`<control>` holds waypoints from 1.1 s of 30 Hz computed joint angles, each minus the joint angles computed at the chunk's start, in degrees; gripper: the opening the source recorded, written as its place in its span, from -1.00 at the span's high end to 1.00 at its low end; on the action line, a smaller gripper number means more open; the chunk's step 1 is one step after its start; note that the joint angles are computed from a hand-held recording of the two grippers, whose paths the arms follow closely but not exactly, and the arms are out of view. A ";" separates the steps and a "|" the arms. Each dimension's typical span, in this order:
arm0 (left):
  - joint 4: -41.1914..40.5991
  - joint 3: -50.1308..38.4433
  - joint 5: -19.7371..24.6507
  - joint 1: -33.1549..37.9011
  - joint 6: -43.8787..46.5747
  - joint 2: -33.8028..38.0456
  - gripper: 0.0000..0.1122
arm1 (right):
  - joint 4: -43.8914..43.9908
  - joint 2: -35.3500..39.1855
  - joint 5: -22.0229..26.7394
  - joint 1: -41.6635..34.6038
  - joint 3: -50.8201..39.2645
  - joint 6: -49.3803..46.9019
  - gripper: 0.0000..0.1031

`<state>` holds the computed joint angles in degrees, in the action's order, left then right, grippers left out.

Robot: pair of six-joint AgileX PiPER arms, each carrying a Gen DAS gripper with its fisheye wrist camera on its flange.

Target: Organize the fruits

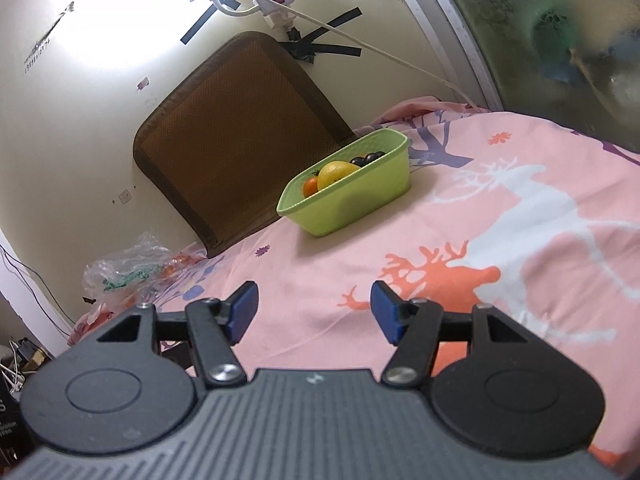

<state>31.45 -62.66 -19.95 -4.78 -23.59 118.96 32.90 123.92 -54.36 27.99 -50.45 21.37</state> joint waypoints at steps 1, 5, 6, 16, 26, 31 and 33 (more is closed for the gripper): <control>1.61 -0.24 0.10 0.14 -1.45 0.12 -0.83 | -0.01 0.00 0.14 0.02 -0.03 -0.08 -0.25; 4.49 -0.88 1.33 -0.12 -4.26 0.47 -0.83 | -0.77 -0.07 0.49 -0.54 0.14 0.46 -0.26; 5.14 -1.29 2.21 -0.31 -4.95 0.62 -0.83 | -0.92 -0.04 0.64 -0.67 0.09 0.68 -0.27; 22.14 -4.13 3.83 0.02 -22.74 2.12 -0.83 | 1.01 0.94 1.86 -0.44 -1.30 0.80 -0.40; 2.24 -5.42 8.09 -3.26 -2.75 3.96 -0.83 | 0.28 2.17 2.26 -1.91 -1.62 3.83 -0.46; 6.15 -6.31 8.91 -3.45 -6.85 4.47 -0.83 | -1.26 2.06 2.17 -2.83 -1.05 5.48 -0.46; 2.55 -6.27 9.15 -3.70 -3.42 4.48 -0.83 | -1.36 1.96 2.05 -2.87 -0.91 5.60 -0.46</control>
<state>34.00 -68.93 -10.80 -8.49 -27.01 123.44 31.54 125.88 -52.31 25.12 -51.36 26.96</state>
